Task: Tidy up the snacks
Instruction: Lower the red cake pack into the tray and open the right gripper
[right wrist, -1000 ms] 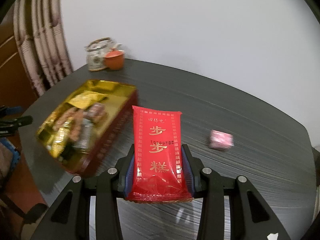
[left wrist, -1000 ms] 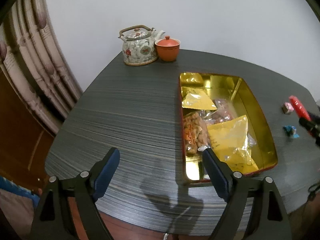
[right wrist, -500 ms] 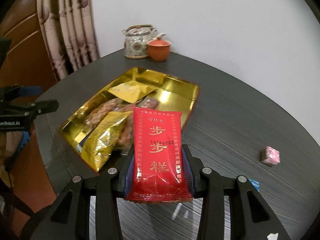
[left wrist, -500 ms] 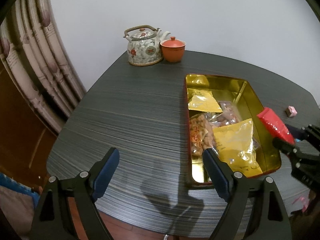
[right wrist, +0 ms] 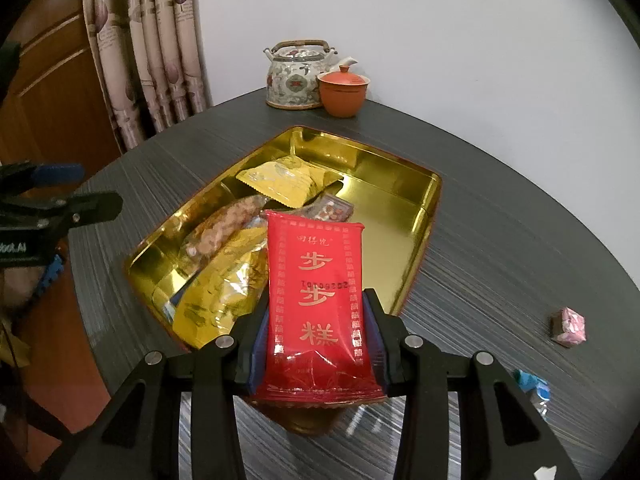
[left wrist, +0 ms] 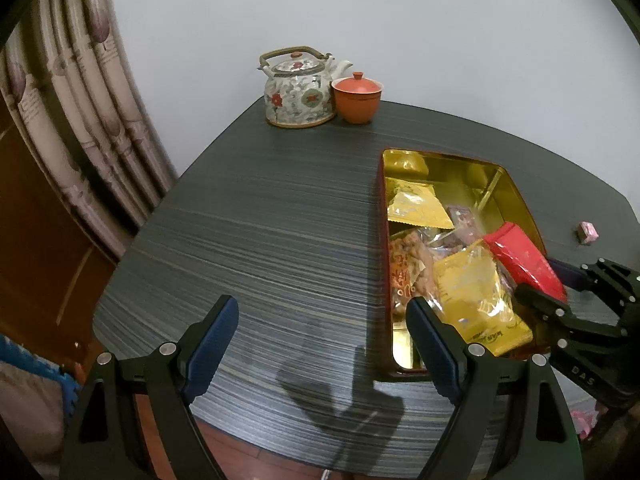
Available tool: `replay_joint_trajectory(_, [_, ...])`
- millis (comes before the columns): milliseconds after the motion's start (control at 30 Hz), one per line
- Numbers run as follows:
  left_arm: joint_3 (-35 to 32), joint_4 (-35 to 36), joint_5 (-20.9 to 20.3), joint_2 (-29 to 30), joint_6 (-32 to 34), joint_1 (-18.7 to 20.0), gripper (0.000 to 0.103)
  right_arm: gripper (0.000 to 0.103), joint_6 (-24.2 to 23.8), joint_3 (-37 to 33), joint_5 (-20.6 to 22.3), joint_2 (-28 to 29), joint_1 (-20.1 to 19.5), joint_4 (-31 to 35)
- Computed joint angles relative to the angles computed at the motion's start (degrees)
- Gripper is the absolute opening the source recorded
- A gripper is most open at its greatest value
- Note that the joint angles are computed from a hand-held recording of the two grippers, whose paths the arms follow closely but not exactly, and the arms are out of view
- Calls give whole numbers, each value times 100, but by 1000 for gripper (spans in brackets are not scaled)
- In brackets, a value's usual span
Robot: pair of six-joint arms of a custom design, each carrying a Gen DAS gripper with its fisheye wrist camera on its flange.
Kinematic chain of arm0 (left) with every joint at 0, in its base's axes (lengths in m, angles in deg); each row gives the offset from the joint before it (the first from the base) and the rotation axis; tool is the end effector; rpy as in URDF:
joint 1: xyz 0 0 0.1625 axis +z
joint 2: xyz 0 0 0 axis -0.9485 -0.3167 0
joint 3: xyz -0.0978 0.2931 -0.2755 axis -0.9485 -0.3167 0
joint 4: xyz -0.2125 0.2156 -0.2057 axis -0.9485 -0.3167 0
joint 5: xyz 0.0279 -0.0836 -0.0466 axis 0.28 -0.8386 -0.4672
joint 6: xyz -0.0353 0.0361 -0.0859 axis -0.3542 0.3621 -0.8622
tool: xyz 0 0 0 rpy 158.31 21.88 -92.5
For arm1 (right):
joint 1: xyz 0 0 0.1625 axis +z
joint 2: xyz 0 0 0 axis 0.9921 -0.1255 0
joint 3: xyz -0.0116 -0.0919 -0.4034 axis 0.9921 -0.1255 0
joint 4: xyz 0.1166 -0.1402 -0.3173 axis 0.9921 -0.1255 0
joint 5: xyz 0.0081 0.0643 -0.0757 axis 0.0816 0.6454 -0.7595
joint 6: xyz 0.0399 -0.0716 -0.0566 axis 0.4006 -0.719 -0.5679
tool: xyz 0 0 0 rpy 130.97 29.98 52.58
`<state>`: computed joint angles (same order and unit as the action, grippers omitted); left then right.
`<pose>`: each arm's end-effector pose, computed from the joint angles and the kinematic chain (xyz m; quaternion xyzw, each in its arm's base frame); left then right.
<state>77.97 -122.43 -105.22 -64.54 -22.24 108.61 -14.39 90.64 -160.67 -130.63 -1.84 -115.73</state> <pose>-0.3764 -0.5617 -0.0424 -0.0905 0.8143 -0.3630 0.4438 0.0083 -0.6869 0.2859 0.5095 -0.8285 0.1059 0.2069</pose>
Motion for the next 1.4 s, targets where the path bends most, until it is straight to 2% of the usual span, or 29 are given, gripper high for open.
replay_joint_trajectory(767, [67,-168,-24,-26,82,13,86,38,193,-34,111,116,72,92])
replay_joint_trajectory(1133, [64,-160,-23,-19,77,14,86,42,215,124,157,-7,37,130])
replay_joint_trajectory(1367, [64,-191,-21,-17,90,12,86,54,210,212,281,-92,24,130])
replay_joint_trajectory(1400, [65,-189,-21,-18,91,11,86,59,195,223,317,-111,26,145])
